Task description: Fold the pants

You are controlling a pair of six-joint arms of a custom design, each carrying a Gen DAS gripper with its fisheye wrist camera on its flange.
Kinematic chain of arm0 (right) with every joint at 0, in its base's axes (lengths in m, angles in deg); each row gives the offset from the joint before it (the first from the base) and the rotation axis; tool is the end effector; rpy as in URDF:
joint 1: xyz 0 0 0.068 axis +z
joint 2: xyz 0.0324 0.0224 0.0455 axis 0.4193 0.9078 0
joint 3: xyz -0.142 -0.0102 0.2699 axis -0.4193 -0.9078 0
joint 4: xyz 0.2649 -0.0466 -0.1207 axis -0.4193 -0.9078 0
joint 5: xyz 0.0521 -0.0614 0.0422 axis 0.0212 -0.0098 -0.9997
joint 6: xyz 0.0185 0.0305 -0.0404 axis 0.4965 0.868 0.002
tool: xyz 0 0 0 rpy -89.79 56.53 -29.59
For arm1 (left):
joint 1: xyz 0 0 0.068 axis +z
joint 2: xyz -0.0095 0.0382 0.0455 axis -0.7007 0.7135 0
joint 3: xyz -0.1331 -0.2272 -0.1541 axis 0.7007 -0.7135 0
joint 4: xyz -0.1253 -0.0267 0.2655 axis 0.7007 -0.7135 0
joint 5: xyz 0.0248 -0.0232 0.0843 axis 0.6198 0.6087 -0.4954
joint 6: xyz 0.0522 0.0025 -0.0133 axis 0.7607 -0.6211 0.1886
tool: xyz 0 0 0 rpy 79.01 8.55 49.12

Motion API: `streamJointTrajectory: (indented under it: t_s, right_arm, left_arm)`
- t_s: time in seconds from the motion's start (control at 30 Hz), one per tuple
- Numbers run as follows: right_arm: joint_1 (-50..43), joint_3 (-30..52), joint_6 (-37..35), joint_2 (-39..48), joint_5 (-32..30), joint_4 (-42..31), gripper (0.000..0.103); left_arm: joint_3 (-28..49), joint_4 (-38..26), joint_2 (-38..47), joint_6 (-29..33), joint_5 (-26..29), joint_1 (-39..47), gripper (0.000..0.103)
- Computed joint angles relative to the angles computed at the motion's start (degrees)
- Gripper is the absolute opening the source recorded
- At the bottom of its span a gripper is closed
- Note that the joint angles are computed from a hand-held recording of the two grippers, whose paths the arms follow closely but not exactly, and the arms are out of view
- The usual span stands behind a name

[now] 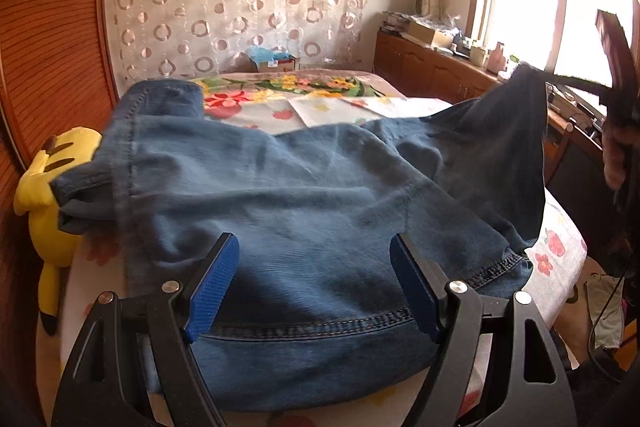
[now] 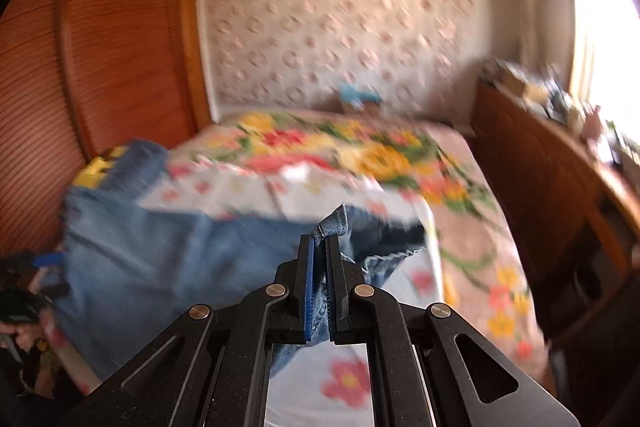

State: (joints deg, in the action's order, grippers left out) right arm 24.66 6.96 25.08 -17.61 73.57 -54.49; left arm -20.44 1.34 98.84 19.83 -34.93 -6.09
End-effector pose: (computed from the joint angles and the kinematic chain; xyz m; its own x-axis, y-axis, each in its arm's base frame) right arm 0.2019 0.0066 0.2793 -0.4536 -0.1194 -0.8832 -0.2296 0.9732 -0.0136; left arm 0.2070 0.1331 0.2681 -0.6116 0.1374 -0.7791 0.3075 0.9487 -0.0741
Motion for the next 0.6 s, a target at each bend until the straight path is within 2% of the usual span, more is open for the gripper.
streamJointTrajectory:
  t_s: [0.13, 0.27, 0.37, 0.43, 0.57, 0.6]
  right_arm:
    - [15.4, 5.2, 1.3, -1.3, 8.8, -1.2, 0.005]
    - [32.1, 9.9, 1.9, 1.7, 17.3, -0.2, 0.005]
    - [39.6, 13.2, 3.5, 6.7, 17.1, 0.0, 0.005]
    - [43.8, 14.4, 3.9, 9.8, 19.3, 0.1, 0.006]
    - [46.7, 14.6, 3.8, 13.2, 22.4, 1.0, 0.027]
    - [46.6, 14.2, 3.9, 13.5, 22.6, 1.3, 0.028]
  left_arm:
    - [2.7, -2.8, 0.4, 2.8, 2.8, 4.4, 0.079]
    - [5.3, -5.1, 1.3, 5.6, 5.3, 9.1, 0.079]
    - [6.7, -5.9, 2.6, 7.1, 6.5, 11.8, 0.079]
    - [7.3, -6.1, 3.5, 7.8, 6.9, 12.8, 0.079]
    - [7.4, -5.6, 4.7, 8.0, 6.6, 13.4, 0.079]
    - [7.4, -5.3, 4.9, 7.8, 6.5, 13.2, 0.079]
